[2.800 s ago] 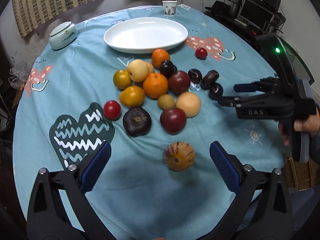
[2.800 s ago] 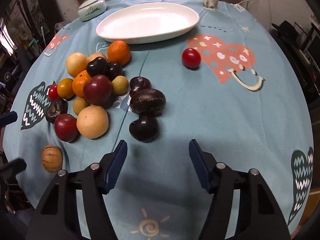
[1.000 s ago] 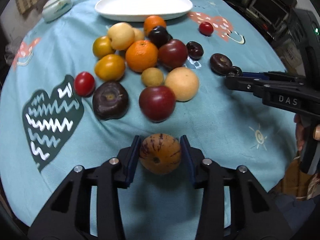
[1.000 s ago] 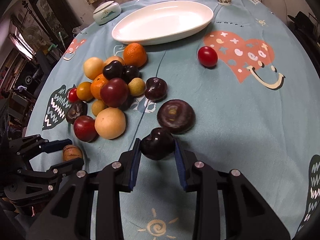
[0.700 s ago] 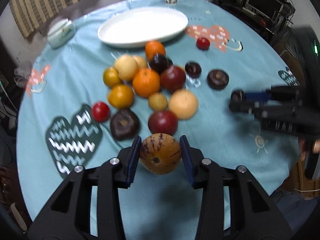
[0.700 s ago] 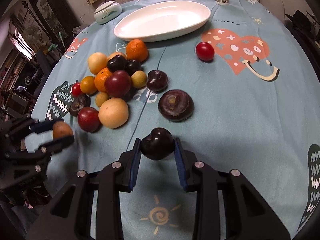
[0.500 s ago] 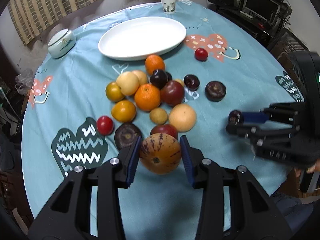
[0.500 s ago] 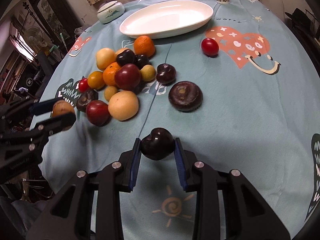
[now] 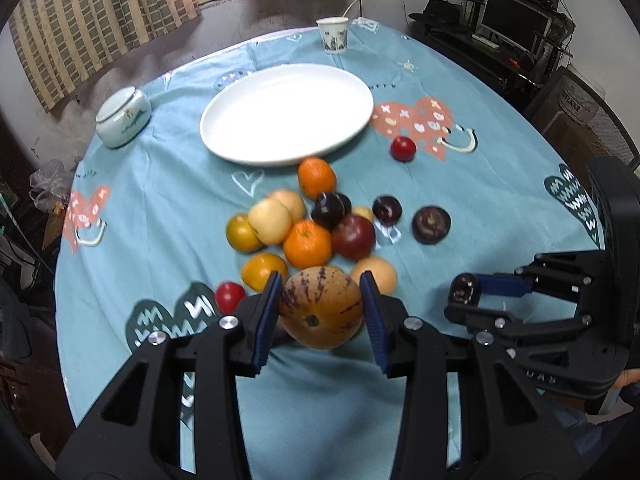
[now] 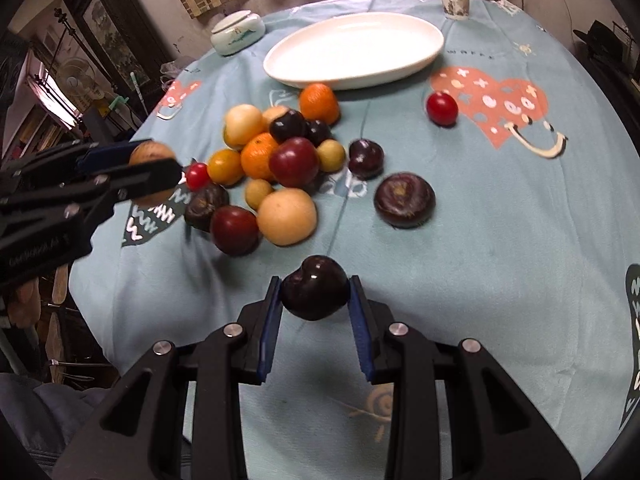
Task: Organize fruits
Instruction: 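Carry both fruits over the white plate and open both tools to release, then grasp the large dark purple fruit from the pile with the right tool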
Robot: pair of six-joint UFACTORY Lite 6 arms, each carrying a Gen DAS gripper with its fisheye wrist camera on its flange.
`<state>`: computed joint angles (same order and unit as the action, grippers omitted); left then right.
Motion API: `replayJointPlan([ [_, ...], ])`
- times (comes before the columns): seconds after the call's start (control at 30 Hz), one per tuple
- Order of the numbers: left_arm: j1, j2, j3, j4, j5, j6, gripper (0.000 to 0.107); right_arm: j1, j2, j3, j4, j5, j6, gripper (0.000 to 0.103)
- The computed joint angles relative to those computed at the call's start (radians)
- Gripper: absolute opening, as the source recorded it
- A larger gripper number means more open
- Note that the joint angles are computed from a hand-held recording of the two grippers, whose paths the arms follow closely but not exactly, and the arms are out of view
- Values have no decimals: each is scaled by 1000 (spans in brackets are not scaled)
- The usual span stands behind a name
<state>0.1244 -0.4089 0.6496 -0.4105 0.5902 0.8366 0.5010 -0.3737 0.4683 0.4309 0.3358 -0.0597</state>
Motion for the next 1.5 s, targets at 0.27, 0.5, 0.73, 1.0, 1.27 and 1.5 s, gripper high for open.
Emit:
replayJointPlan([
  [0.27, 7, 93, 95, -45, 9, 29, 40, 5, 39, 65, -18, 22, 1, 33],
  [0.5, 33, 215, 180, -111, 8, 75, 41, -8, 109, 151, -32, 40, -16, 33],
  [0.73, 7, 525, 542, -138, 12, 13, 41, -149, 323, 467, -28, 74, -165, 33],
  [1.0, -117, 1150, 1266, 189, 69, -438, 41, -236, 888, 1114, -191, 139, -109, 33],
  [1.27, -139, 1525, 1725, 324, 228, -586, 55, -233, 1319, 1629, -350, 312, -40, 35],
  [1.5, -104, 1544, 1791, 304, 249, -583, 62, -251, 1348, 1676, -339, 328, -79, 61],
])
